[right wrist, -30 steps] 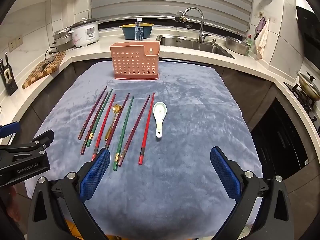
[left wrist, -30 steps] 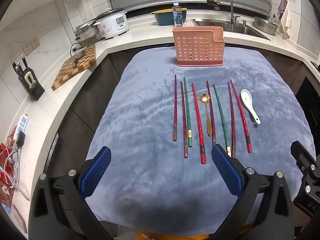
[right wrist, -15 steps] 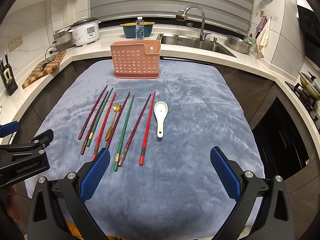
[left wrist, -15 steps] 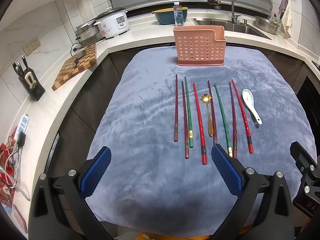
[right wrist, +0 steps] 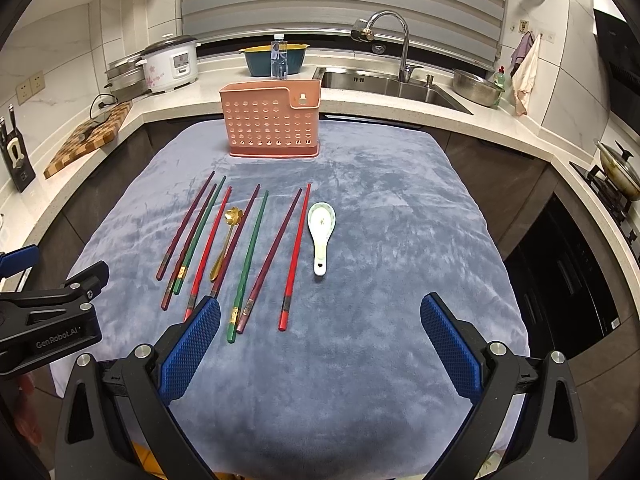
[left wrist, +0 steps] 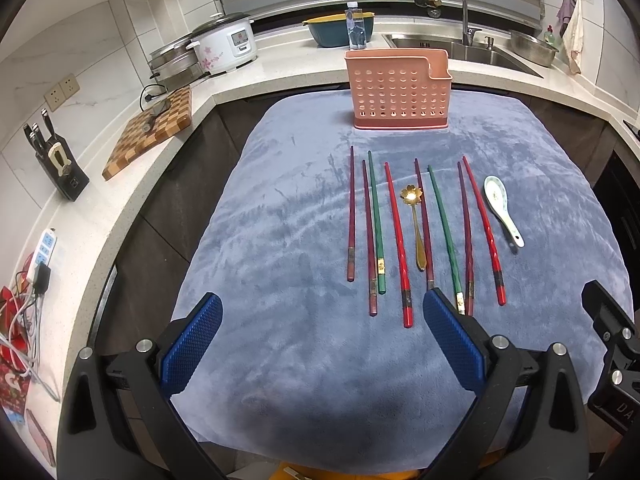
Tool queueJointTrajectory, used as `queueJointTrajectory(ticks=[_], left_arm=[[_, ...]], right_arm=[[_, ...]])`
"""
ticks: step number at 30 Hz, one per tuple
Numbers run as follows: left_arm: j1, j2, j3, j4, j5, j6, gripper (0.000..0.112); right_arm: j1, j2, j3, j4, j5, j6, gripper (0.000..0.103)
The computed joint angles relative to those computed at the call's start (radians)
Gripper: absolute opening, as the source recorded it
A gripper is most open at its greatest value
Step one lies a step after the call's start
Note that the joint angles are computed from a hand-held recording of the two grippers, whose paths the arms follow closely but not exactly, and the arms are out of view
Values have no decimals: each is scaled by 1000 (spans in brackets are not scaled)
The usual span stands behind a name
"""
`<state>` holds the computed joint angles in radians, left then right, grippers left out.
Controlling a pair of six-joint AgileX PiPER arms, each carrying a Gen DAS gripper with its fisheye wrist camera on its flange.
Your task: Organize utensils
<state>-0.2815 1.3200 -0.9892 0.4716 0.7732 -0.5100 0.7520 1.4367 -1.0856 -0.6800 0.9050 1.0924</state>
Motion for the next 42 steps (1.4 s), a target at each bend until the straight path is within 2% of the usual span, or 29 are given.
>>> queueJointTrajectory(ticks=[42], left_arm=[[2, -1, 7, 0, -6, 1, 96]], right_arm=[[-2, 8, -21, 9, 8, -11, 96]])
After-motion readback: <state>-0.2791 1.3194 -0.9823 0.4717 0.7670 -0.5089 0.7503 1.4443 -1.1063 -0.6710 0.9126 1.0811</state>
